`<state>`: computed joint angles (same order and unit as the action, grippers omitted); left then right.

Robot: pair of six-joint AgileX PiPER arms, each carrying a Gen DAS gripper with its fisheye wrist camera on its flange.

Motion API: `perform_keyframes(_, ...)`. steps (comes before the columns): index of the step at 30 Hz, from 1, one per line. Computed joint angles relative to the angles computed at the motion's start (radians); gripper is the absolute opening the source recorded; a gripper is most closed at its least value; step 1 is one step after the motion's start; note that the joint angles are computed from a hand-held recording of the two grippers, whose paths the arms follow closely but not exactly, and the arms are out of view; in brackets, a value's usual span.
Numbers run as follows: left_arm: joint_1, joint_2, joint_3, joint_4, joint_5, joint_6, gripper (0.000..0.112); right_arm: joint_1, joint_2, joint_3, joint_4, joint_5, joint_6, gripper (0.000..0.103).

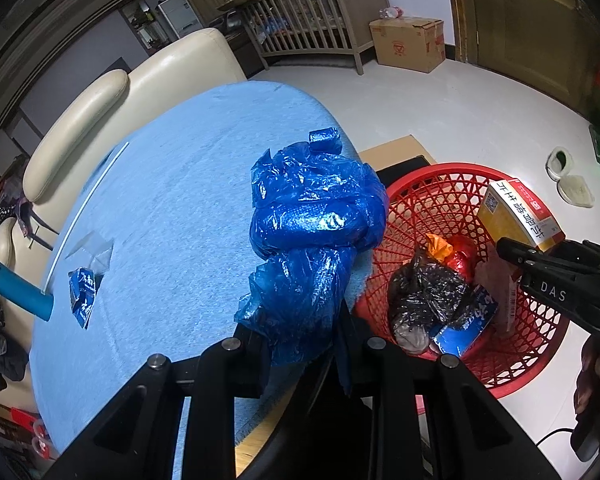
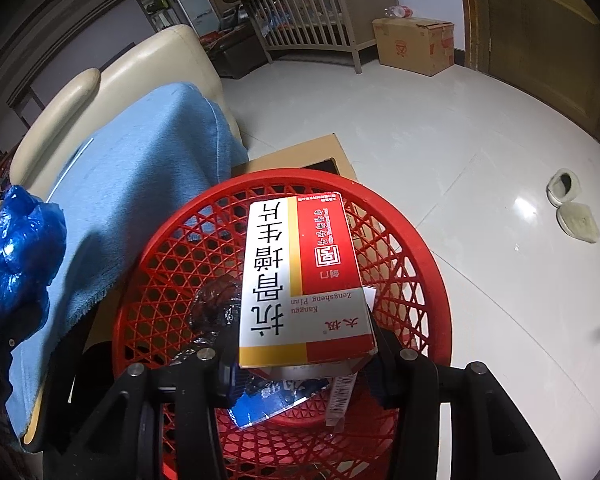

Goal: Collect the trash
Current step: 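Hold the red-and-white box and blue bag above the wastebasket with both tools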

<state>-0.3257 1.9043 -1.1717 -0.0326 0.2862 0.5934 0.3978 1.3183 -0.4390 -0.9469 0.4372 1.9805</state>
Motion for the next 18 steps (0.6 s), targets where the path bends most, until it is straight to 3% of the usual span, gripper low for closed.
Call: perform_keyframes(18, -0.041, -0.010, 0.025, 0.093, -0.002, -0.094, 0.028, 0.007, 0.018, 0.002, -0.006, -0.010, 0.022, 0.050)
